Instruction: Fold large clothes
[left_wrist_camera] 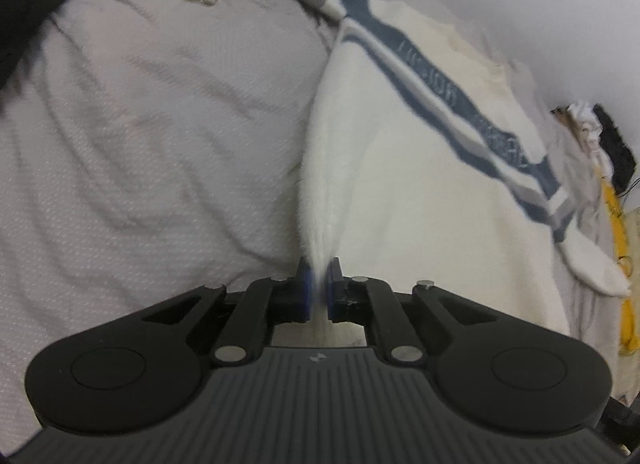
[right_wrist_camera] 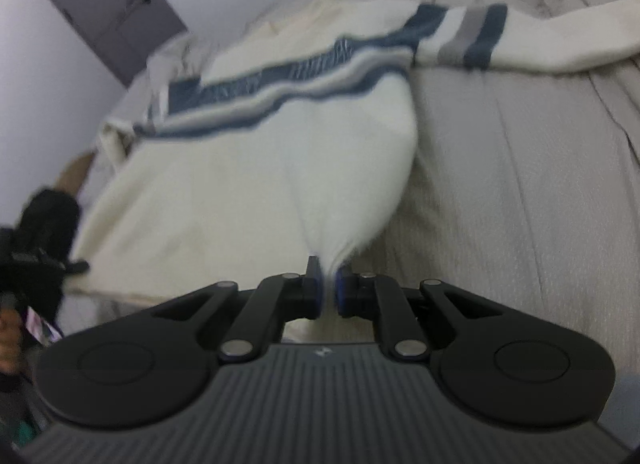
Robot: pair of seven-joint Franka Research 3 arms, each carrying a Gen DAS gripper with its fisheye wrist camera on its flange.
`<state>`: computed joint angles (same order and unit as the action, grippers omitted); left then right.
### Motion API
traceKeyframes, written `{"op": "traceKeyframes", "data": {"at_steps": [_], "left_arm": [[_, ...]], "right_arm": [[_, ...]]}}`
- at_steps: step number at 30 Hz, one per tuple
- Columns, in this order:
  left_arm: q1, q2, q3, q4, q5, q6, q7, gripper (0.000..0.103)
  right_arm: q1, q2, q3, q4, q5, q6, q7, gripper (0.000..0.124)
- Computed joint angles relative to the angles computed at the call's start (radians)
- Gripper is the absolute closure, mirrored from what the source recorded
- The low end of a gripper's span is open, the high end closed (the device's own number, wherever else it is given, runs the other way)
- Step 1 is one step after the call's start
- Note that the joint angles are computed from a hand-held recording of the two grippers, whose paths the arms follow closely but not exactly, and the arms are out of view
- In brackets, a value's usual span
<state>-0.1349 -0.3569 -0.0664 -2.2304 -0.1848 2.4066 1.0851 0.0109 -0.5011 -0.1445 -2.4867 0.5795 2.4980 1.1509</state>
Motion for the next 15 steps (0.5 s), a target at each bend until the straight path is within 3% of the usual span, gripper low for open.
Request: {"op": "traceKeyframes", "data": {"at_steps": [5,7,8,9,11,13,15], "left_arm": [[0.002,-0.002,-0.015,-0.001,0.025,0.014,-0.006,0.092],[0.005,-0.006,-0.032,0.009,0.076,0.006,-0.003,0.087],[0.010,-0.016,-0.047,0.006,0.114,0.015,-0.014,0.078],[0.008,-0.025,-0.051,0.000,0.132,0.027,-0.015,0.064],[0.000,-0.037,-0.060,-0.008,0.166,0.063,-0.014,0.051],[-0.001,-0.049,-0.077,-0.013,0.217,0.099,-0.022,0.050],[-0.007,-0.056,-0.090,-0.012,0.254,0.133,-0.035,0.050]], "right_arm": [[-0.016,0.022,0.020,-0.013,-0.039,0.012,0.048,0.113],[-0.009,0.006,0.016,-0.020,-0.031,0.031,0.039,0.111],[-0.007,-0.004,0.019,-0.024,-0.037,0.045,0.030,0.110],[-0.006,-0.010,0.020,-0.025,-0.046,0.052,0.022,0.105],[-0.004,-0.019,0.024,-0.026,-0.057,0.051,0.026,0.091],[0.005,-0.033,0.019,-0.032,-0.050,0.062,0.016,0.065],[0.017,-0.050,0.020,-0.044,-0.049,0.103,-0.014,0.061]]}}
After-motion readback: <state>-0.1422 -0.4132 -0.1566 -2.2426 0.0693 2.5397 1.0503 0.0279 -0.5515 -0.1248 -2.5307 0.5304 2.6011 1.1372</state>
